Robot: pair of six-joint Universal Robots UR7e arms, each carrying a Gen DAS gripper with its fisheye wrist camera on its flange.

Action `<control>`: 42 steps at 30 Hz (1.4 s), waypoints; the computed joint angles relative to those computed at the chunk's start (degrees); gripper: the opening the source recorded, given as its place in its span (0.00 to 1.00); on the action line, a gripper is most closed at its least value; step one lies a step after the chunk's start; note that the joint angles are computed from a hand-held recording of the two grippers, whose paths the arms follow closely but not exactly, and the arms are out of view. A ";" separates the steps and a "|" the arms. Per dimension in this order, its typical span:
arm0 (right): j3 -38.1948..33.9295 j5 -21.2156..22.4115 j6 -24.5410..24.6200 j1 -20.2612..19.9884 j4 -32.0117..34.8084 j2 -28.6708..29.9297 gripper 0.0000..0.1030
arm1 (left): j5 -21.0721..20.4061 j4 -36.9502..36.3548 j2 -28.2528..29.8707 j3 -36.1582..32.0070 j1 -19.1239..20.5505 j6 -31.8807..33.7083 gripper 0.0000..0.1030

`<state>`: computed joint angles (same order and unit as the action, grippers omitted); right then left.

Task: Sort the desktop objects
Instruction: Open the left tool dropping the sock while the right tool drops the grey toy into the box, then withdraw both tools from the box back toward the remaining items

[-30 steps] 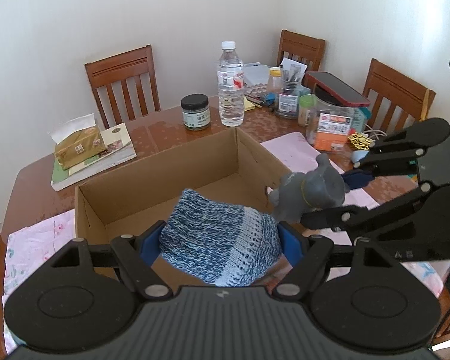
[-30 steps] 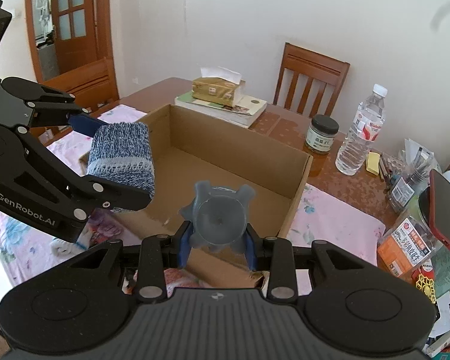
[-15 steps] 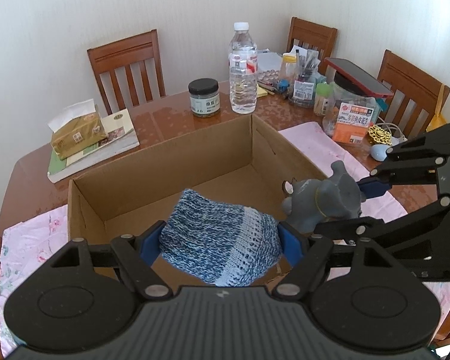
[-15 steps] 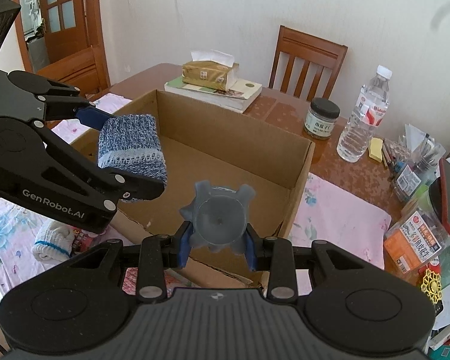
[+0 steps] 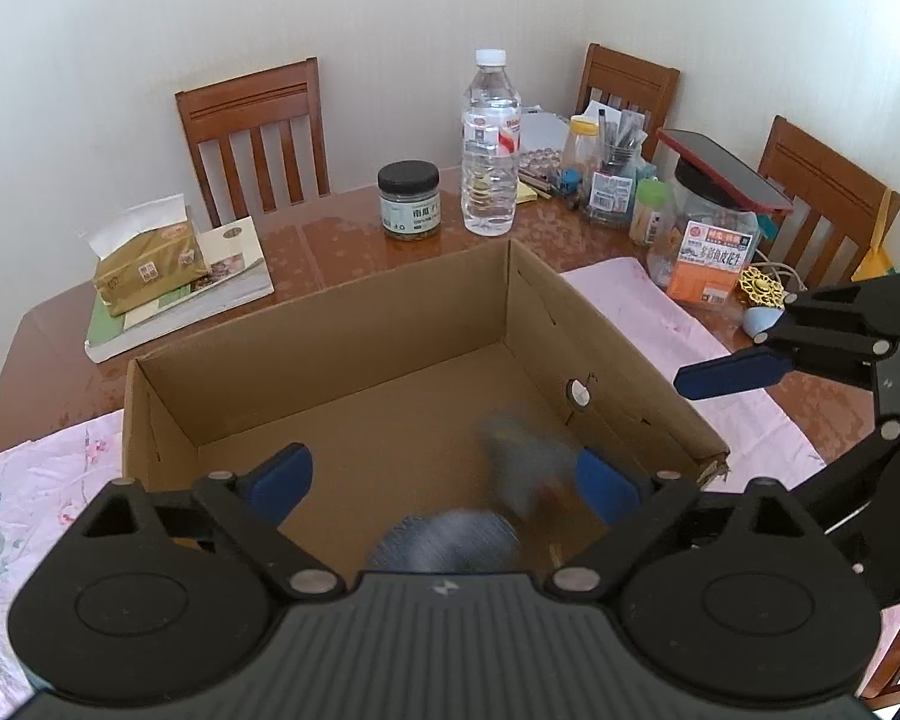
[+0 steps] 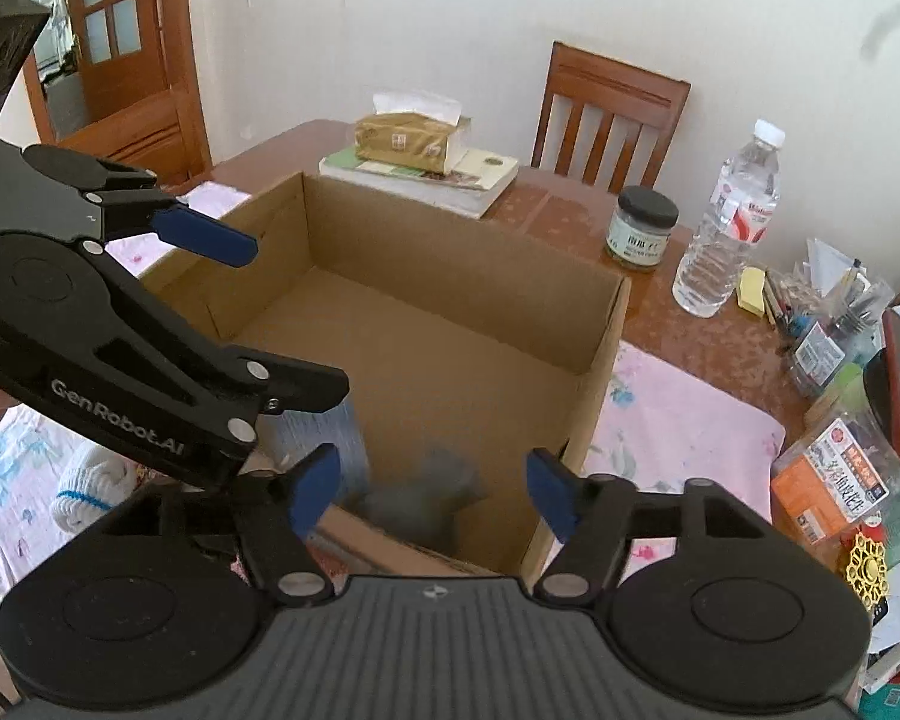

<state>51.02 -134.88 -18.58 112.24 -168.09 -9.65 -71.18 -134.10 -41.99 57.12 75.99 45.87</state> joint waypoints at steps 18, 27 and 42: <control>1.61 -0.15 -1.16 1.12 -3.20 -0.41 0.97 | 2.06 -4.46 -4.38 5.52 -0.09 4.72 0.96; 2.13 -0.52 -2.26 2.07 -4.25 -0.30 1.00 | 1.90 -6.05 -7.69 9.15 0.14 5.21 0.97; 7.97 -1.69 0.81 3.62 -7.78 -2.33 1.00 | 3.30 -5.91 -13.27 15.29 2.22 0.45 0.97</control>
